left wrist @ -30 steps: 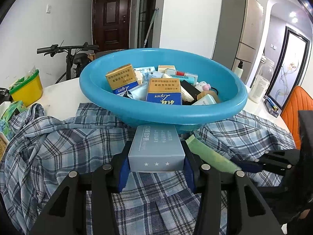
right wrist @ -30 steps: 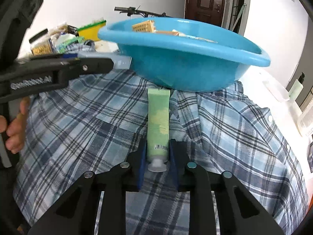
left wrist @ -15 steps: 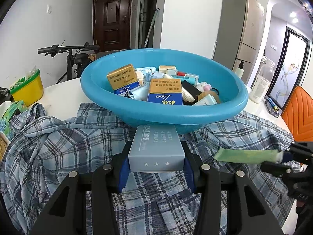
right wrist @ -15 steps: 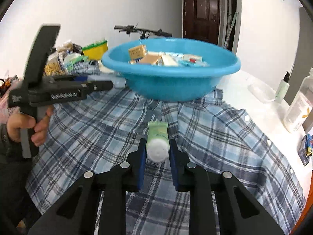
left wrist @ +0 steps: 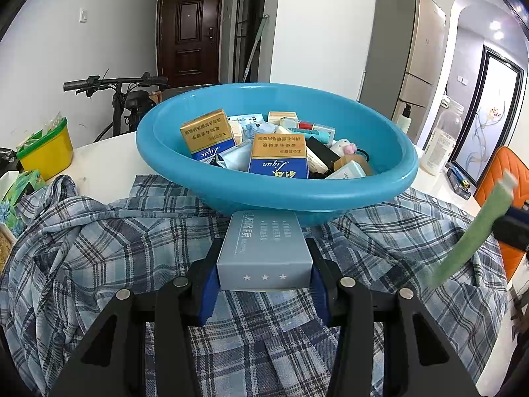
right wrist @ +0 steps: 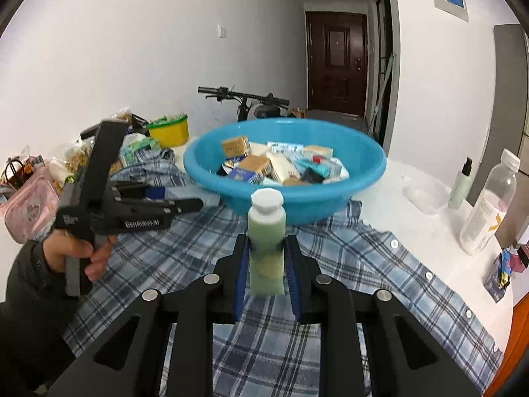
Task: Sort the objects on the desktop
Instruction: 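Carry the green tube over the basin and open the right gripper to drop it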
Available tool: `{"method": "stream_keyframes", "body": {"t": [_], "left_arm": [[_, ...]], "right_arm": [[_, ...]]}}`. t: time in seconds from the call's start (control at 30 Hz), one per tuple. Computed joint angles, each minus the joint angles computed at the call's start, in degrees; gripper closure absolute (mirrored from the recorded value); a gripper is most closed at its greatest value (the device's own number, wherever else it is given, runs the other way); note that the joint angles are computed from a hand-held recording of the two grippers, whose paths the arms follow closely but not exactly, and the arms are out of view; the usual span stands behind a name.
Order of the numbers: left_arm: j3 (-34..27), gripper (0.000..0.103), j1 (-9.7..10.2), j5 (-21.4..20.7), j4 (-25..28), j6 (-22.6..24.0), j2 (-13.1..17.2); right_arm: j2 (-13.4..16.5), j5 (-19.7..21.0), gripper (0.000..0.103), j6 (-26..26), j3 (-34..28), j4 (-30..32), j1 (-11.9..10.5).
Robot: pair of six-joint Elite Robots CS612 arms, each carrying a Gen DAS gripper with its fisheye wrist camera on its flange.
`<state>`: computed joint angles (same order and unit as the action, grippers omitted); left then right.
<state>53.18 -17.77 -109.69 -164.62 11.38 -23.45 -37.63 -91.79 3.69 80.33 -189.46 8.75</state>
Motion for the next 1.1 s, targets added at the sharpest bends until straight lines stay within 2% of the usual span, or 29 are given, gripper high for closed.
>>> {"method": "stream_keyframes", "body": {"t": [0.43,0.63,0.9,1.1], "left_arm": [[0.1,0.054,-0.02,0.5,-0.4,-0.5,-0.1],[-0.3,0.054,0.13,0.0,-0.2,-0.9,0.0],[-0.4,0.054,0.17,-0.1,0.1,-1.1,0.1],[-0.5,0.054,0.21,0.2,0.2,-1.7,0.1]], "right_arm": [[2.2,2.2,0.083,0.1,-6.5,-2.4,-0.8],[4.5,2.2,0.083,-0.7,-13.0,-0.3,-1.1],[9.0,2.2,0.083,-2.1,-23.7,5.7,-1.5],[11.3,3.0,0.083,-3.5,-28.0,8.6,-1.7]]}}
